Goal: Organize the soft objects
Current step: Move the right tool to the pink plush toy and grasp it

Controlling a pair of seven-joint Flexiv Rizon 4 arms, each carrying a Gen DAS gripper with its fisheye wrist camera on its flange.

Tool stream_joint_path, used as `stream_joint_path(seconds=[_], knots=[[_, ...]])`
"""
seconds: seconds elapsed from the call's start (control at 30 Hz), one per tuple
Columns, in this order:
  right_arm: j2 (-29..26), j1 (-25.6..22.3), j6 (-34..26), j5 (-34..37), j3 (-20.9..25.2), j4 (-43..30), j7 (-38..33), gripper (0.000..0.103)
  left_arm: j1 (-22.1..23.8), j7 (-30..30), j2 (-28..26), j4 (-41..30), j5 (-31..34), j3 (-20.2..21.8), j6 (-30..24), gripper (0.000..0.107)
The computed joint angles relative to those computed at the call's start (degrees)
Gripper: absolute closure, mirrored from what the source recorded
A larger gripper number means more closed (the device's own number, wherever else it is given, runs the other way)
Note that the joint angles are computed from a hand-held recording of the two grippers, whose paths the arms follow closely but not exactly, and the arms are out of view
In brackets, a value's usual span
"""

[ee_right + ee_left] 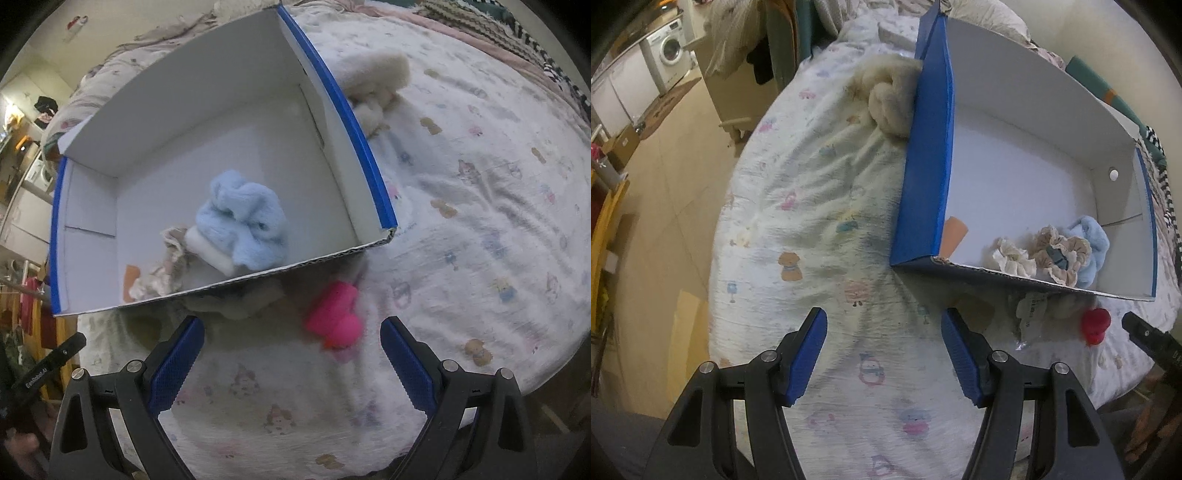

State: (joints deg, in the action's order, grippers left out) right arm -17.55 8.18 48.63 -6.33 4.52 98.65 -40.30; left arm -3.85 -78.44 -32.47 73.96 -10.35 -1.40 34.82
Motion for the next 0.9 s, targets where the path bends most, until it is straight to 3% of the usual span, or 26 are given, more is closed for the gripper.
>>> stream_joint_path(seconds=[0.6, 0.67, 0.73, 0.87, 0.9], knots=[[0.77, -2.23, 0.22, 2.14, -0.56, 1.57, 3.35, 0.001, -1.88, -1.39, -6.77, -7.36, -2.75, -2.18, -7.22, 0.046], [0.64, -2.35, -0.01, 2.79, -0.35, 1.41, 3.10, 0.001, -2.38, -1.80, -8.63, -9.64, -2.46, -2.19, -9.11, 0.054], [0.44, -2.69, -0.16, 3.93, -0.12, 1.16, 2.57, 0.001, -2.36, -1.90, -9.66, -10.62, -3.18, -2.63, -10.20, 0.073], [-0.52, -3.27, -1.69, 5.76, 0.07, 0.07, 1.37, 0.001, -2.62, -0.81, -10.91, -12.19, -3.40, -3.02, -12.07, 0.097], [-0.91, -3.29, -2.30, 5.89, 0.09, -0.39, 0.90, 0.006, -2.69, -0.15, -10.72, -11.88, -3.30, -3.05, -11.79, 0.100]])
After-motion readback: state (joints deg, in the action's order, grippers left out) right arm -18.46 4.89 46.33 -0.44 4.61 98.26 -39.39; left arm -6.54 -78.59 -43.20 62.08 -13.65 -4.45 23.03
